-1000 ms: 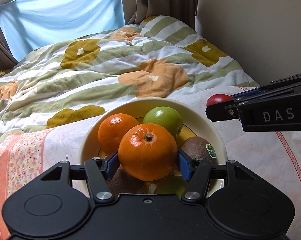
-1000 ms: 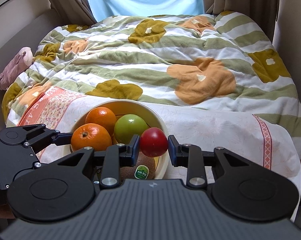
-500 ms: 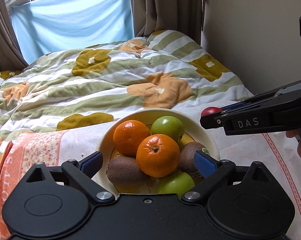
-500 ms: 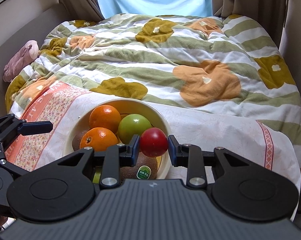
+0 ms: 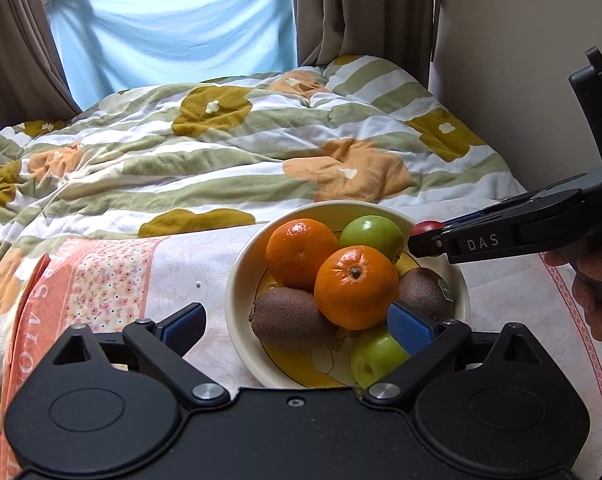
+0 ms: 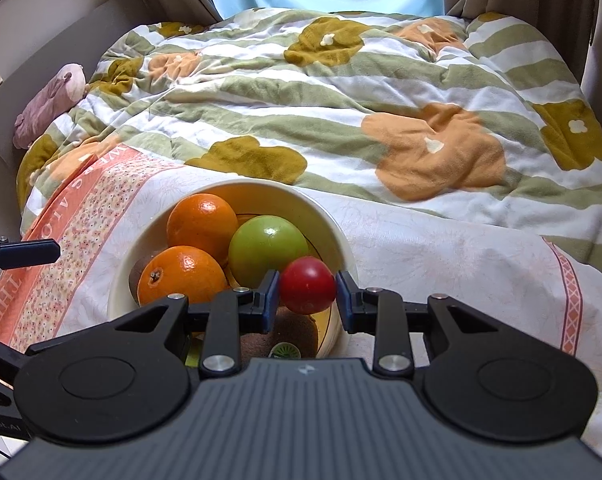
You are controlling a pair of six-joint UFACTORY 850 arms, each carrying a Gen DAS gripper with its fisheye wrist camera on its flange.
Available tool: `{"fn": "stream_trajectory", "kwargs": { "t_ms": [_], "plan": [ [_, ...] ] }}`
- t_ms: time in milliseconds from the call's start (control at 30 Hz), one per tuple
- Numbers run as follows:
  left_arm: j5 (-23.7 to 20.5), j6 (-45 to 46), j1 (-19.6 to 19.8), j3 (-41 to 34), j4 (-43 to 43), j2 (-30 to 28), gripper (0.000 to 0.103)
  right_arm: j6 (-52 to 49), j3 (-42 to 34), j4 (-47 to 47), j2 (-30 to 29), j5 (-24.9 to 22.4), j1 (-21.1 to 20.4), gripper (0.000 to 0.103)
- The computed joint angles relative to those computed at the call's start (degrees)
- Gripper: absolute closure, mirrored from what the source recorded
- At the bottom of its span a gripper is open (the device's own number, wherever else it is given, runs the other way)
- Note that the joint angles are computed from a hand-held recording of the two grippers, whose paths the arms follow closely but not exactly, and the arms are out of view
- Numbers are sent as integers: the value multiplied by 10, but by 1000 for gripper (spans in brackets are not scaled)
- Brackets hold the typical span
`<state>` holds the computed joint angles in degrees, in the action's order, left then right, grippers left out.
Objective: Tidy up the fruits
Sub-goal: 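Lower the red tomato into the bowl and open the right gripper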
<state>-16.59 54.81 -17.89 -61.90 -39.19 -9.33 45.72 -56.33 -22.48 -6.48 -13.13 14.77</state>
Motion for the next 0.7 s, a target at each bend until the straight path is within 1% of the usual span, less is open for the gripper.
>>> {"fn": "stream_trajectory", "kwargs": {
  "t_ms": [67,100,133,167,200,233,267,333,433,600,700],
  "plan": [
    [1,-5,0,1,3,0,4,15,1,-15,-3,0,1,57],
    [1,-7,0,2,6,1,4,23,3,-23,-2,2,2,53],
    [2,-9,0,3,8,1,4,28,3,-28,-3,3,2,47],
    [3,-12,-1,3,12,1,4,47,5,-46,-2,6,3,30],
    [3,-19,-2,4,19,2,4,90,10,-88,1,10,5,9],
    [3,-28,-3,5,27,2,4,119,14,-116,4,16,6,0],
    [3,-34,-3,6,33,3,4,125,19,-121,8,24,5,0],
    [3,-41,-2,7,39,7,4,111,24,-102,13,33,4,0],
    [1,-46,-1,9,41,12,4,111,25,-102,17,29,5,0],
    [5,-22,3,15,17,24,4,192,30,-182,30,16,16,0],
    [4,10,7,21,-10,34,4,247,34,-232,44,-6,30,0]
  ]
}}
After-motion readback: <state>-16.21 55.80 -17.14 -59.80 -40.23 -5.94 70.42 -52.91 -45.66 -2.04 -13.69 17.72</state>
